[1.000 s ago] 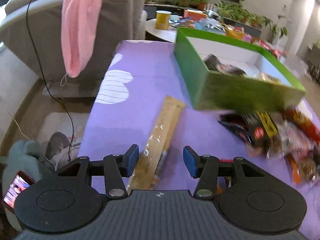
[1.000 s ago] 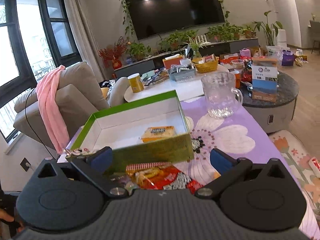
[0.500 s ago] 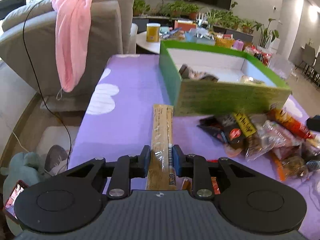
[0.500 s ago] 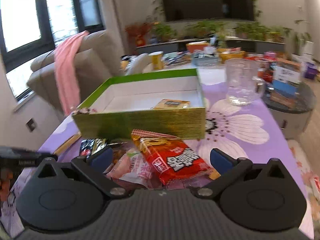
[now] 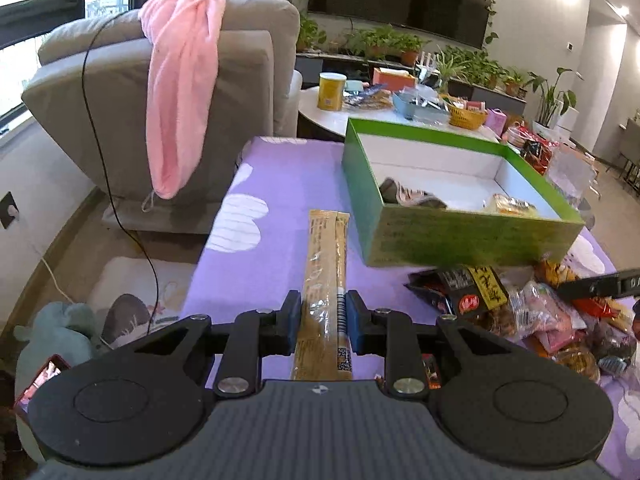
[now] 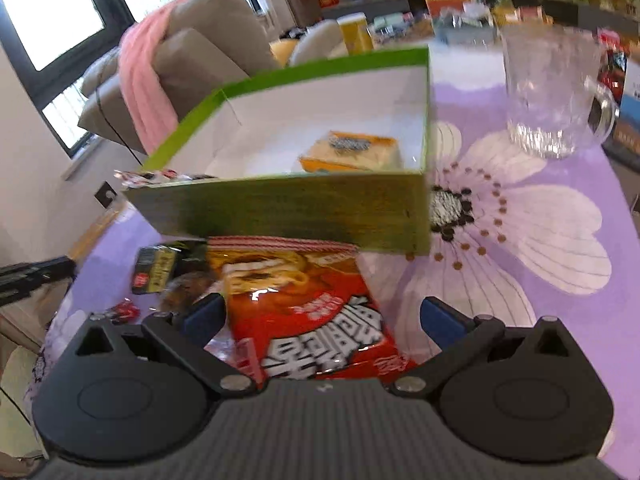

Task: Organize snacks
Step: 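Carry the stick snack and the red chip bag over the green box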

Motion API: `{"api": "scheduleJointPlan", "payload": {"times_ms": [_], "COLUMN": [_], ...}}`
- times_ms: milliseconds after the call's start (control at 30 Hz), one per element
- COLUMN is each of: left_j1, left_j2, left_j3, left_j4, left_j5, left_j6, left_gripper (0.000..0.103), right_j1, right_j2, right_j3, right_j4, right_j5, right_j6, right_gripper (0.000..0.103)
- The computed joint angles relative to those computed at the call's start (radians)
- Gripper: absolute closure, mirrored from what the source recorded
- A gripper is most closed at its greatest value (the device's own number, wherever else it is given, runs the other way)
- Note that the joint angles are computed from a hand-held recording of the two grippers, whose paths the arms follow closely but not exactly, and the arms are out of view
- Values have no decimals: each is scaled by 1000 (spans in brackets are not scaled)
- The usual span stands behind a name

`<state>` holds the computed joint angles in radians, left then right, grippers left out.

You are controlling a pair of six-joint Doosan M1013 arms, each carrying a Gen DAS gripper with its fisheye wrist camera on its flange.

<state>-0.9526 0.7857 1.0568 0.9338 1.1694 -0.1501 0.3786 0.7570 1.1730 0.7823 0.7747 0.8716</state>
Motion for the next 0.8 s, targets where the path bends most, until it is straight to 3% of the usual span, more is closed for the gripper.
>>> {"api": "scheduleJointPlan", "payload": {"times_ms": [200, 367, 800], "left_j1": [-1, -6, -18], "left_j2": [16, 26, 41], "left_j3": [-44, -68, -120], "left_j4": [20, 40, 119], "left_j5": [16, 27, 32], "left_j6": [40, 54, 72], "left_gripper": [81, 81, 81], "right_j1": [-1, -9, -18], "right_j2": [-12, -13, -93], "right_j3": [33, 28, 141], "right_j4": [62, 102, 330], "right_j5": [-26, 14, -102], "right_j6": [-79, -111, -291], "right_gripper": [42, 42, 42]}}
